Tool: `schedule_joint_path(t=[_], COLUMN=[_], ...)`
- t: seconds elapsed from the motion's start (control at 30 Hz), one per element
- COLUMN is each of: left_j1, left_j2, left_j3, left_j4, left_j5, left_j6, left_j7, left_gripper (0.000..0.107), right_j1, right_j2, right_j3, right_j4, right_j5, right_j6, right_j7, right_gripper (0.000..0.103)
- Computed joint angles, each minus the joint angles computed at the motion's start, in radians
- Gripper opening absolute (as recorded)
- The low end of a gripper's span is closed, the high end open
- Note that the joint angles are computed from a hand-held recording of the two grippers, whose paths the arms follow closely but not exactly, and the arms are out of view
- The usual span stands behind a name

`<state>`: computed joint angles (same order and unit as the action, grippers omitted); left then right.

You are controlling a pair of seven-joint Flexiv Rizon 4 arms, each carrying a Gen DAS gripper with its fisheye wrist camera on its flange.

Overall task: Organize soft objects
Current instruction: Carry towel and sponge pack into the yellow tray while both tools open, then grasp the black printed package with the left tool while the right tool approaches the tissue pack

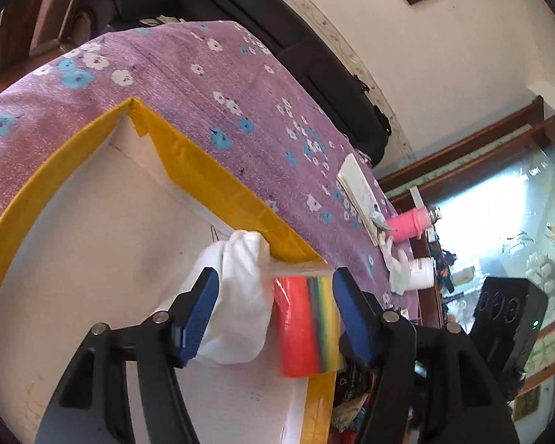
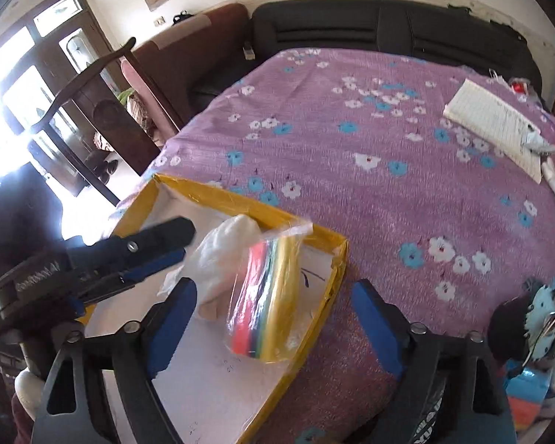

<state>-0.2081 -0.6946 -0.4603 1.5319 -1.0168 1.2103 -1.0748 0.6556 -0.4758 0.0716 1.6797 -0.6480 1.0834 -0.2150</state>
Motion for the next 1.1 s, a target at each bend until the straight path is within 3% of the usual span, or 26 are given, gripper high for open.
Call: schedule_joint_path(t=[0.17, 0.4, 0.53, 0.63, 0.73, 0.87, 0.97, 1.1], left_j1=[0.013, 0.001, -0.061, -0.113, -0.195, -0.286, -0.346, -0.433], left_j2=[0.039, 0.157, 0.245, 0.311, 0.332, 0.311, 0.268, 0.188], left_j3=[-0.020, -0.051, -0.042, -0.041, -0.003, 0.073, 0.161, 0.315], left_j4=[0.054, 0.172, 0.242, 0.292, 0.311, 0.307, 0.272, 0.157], left_j5=[-0.061, -0.251, -0.351, -0.429, -0.345, -0.125, 0.112, 0.386], left_j6=[0.031, 0.074, 0.123, 0.127, 0.173, 0.201, 0.203, 0.126], left_j7=[0.051, 0.241, 0.373, 0.495, 0.502, 0.348, 0.171, -0.050], left_gripper=[0.064, 0.073, 0.078, 0.082, 0.082, 0.082, 0.082, 0.082], right_j1=[0.025, -0.029, -0.067, -0.094, -0.106, -0.118, -0.116, -0.105], right_j2=[0.090, 0.290, 0.461, 0.557, 0.627, 0.707, 0.766, 0.840], right_j3=[-0.062, -0.028, 0.046, 0.123, 0.216, 0.317, 0.367, 0.414], right_j4=[0.117, 0.345, 0.502, 0.591, 0.654, 0.717, 0.758, 0.811], right_j5=[-0.179, -0.436, -0.552, -0.564, -0.499, -0.407, -0.357, -0.281], right_j6=[0.037, 0.022, -0.118, -0.217, -0.335, -0.422, -0.457, -0.482], right_j7=[0.172, 0.438, 0.628, 0.736, 0.759, 0.773, 0.793, 0.817], right_gripper=[0.090, 0.090, 0.094, 0.094, 0.094, 0.094, 0.094, 0.095])
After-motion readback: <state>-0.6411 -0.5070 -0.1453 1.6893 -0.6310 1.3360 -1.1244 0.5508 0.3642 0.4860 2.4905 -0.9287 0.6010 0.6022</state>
